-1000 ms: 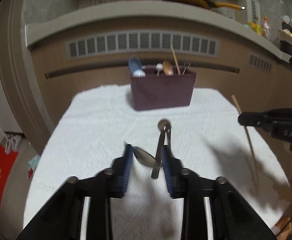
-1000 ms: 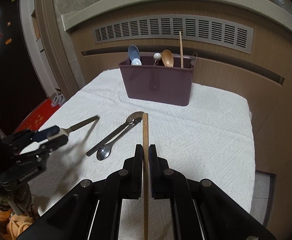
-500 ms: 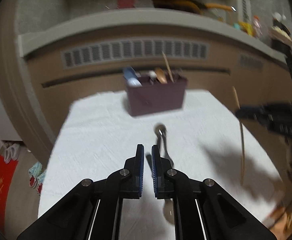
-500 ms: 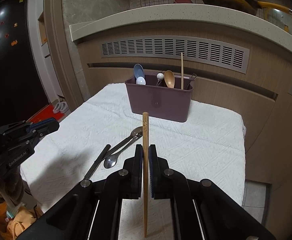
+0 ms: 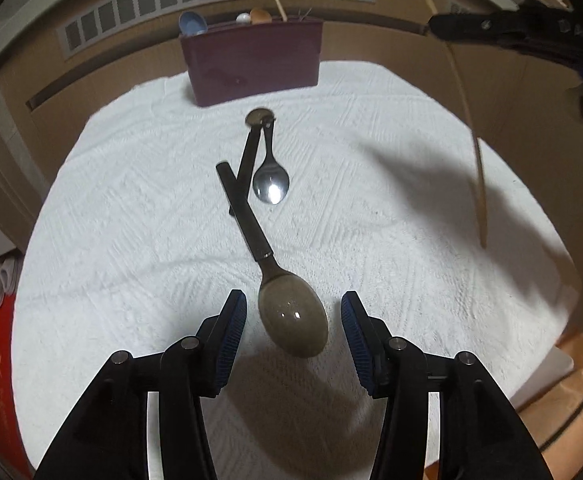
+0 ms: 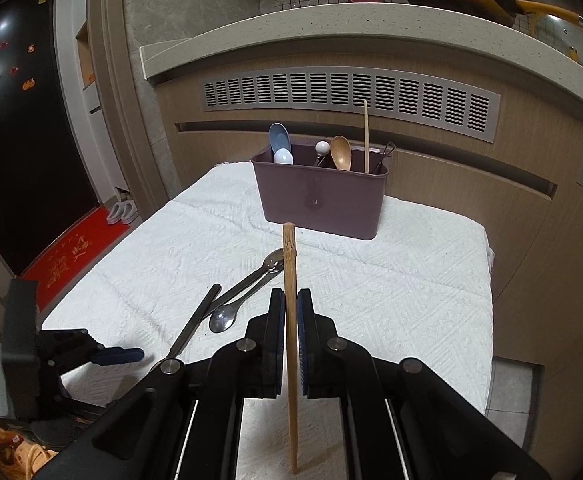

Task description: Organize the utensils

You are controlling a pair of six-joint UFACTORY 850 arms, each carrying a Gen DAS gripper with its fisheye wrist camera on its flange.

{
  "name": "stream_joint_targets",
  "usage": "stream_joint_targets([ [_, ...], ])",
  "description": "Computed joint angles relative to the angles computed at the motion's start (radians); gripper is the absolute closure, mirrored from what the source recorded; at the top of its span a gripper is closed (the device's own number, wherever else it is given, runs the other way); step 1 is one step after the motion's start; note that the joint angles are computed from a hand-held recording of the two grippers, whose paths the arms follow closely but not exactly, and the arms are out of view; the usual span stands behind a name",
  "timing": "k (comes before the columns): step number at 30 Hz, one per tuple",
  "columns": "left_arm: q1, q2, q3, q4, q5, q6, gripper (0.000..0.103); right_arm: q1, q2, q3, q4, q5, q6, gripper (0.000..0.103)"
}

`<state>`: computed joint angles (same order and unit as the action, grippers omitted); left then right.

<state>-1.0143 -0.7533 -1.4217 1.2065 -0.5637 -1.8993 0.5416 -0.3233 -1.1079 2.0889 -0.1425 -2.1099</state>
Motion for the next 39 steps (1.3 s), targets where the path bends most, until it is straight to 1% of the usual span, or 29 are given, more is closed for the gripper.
stream_joint_targets([
  [1,0.002,-0.014,-0.014,-0.02,-0.001,0.013,0.053,0.0,0.001,0.0,0.002,-0.001,0.0,0.097],
  [2,-0.001,-0.024,-0.022,-0.007,-0.014,-0.011,0.052,-0.001,0.001,0.001,0.002,-0.002,0.001,0.097],
  [6,-0.007,-0.032,-0.031,-0.009,-0.044,-0.029,0.054,0.002,0.009,0.009,0.054,-0.002,-0.052,0.097],
  [7,-0.011,-0.031,-0.03,0.001,-0.053,-0.041,0.056,0.002,0.011,0.011,0.065,-0.003,-0.063,0.097],
  [8,-0.015,-0.032,-0.03,0.011,-0.065,-0.048,0.066,0.003,0.015,0.014,0.081,-0.006,-0.078,0.097],
  [9,-0.021,-0.031,-0.03,0.017,-0.084,-0.05,0.067,0.005,0.018,0.017,0.096,-0.007,-0.092,0.097],
  [11,-0.035,-0.018,-0.015,0.074,-0.131,-0.105,0.067,0.006,0.027,0.025,0.133,-0.011,-0.13,0.097],
  [15,-0.058,0.043,0.042,0.205,-0.217,-0.23,0.067,0.009,0.055,0.046,0.261,-0.018,-0.261,0.097],
  [18,-0.07,0.082,0.07,0.275,-0.271,-0.28,0.067,0.009,0.073,0.06,0.344,-0.032,-0.344,0.097],
  [23,-0.081,0.136,0.102,0.344,-0.314,-0.325,0.067,0.013,0.098,0.079,0.431,-0.048,-0.431,0.097],
  [26,-0.091,0.161,0.109,0.372,-0.336,-0.331,0.067,0.013,0.11,0.084,0.468,-0.059,-0.466,0.097],
  [29,-0.096,0.18,0.099,0.401,-0.371,-0.309,0.067,0.013,0.124,0.086,0.575,-0.082,-0.567,0.097],
  [32,-0.087,0.188,0.077,0.445,-0.403,-0.311,0.067,0.013,0.136,0.078,0.685,-0.106,-0.672,0.097],
  [33,-0.083,0.187,0.072,0.461,-0.417,-0.318,0.067,0.012,0.137,0.072,0.698,-0.11,-0.685,0.097],
  [34,-0.079,0.186,0.065,0.476,-0.436,-0.319,0.067,0.011,0.138,0.066,0.709,-0.115,-0.694,0.097],
  [36,-0.072,0.168,0.037,0.516,-0.497,-0.31,0.067,0.009,0.135,0.042,0.736,-0.116,-0.726,0.097],
  [39,-0.046,0.139,-0.006,0.572,-0.542,-0.301,0.067,0.01,0.122,-0.006,0.817,-0.111,-0.822,0.097],
])
